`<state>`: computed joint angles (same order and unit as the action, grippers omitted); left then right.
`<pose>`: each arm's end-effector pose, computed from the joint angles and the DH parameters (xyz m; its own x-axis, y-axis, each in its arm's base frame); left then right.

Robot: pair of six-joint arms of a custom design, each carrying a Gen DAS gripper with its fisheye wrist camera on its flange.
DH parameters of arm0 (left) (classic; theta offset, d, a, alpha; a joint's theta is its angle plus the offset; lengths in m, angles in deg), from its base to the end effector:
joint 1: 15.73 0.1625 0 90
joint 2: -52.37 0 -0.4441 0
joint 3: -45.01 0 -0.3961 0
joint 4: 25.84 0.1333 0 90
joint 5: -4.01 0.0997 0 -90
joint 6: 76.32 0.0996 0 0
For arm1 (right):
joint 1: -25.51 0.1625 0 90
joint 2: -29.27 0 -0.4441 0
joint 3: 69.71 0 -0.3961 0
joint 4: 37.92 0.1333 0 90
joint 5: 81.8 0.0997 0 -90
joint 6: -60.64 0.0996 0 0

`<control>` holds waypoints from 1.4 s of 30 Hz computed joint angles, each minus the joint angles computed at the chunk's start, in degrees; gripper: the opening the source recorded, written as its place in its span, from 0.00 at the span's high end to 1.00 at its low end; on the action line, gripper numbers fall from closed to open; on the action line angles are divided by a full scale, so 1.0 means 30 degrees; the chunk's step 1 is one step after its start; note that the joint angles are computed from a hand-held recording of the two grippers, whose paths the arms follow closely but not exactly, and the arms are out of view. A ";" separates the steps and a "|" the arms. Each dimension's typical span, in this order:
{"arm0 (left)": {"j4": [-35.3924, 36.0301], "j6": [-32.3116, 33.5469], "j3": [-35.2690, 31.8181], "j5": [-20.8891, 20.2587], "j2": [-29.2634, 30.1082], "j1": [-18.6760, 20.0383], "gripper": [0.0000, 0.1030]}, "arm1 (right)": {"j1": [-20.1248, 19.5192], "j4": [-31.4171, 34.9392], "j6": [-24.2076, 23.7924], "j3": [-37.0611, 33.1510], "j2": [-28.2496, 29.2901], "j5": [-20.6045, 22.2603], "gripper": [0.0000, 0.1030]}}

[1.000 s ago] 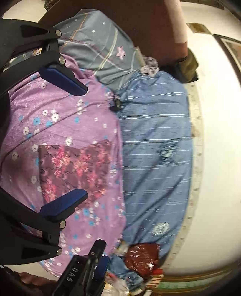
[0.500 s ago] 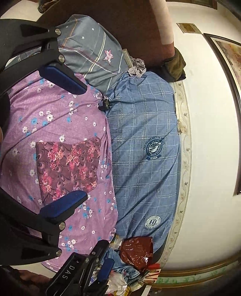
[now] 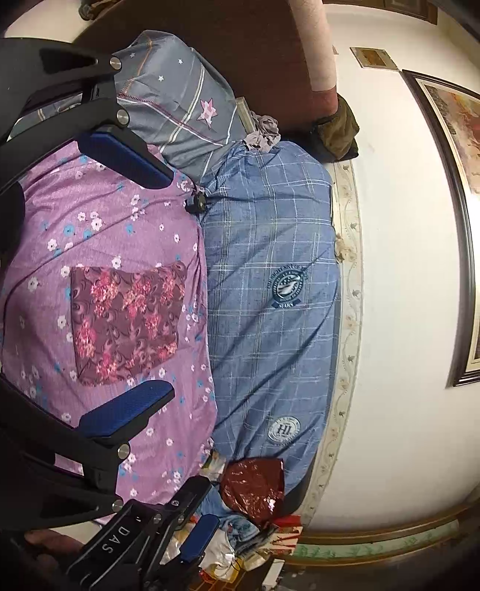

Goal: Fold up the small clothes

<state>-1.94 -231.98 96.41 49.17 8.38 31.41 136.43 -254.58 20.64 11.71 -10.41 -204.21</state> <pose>-0.3411 -0.6668 0.2980 -0.7012 0.1941 -0.6860 0.7052 0.3303 -0.6274 0.3353 -0.6533 0.2742 -0.7298 0.0979 0.6766 -0.6536 0.1901 -0.7325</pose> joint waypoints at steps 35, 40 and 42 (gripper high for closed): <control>-0.3354 0.4066 0.3407 0.1074 -0.3471 -0.1746 0.00 | 0.0941 -0.1408 -0.0527 0.0353 -0.0433 0.0243 0.34; -0.1800 0.3212 0.2791 0.1657 -0.3425 -0.1786 0.00 | 0.1251 -0.1648 -0.1080 0.0280 -0.0354 0.0210 0.33; -0.1528 0.3042 0.2506 0.1870 -0.3288 -0.1729 0.00 | 0.1329 -0.1644 -0.1275 0.0246 -0.0315 0.0158 0.32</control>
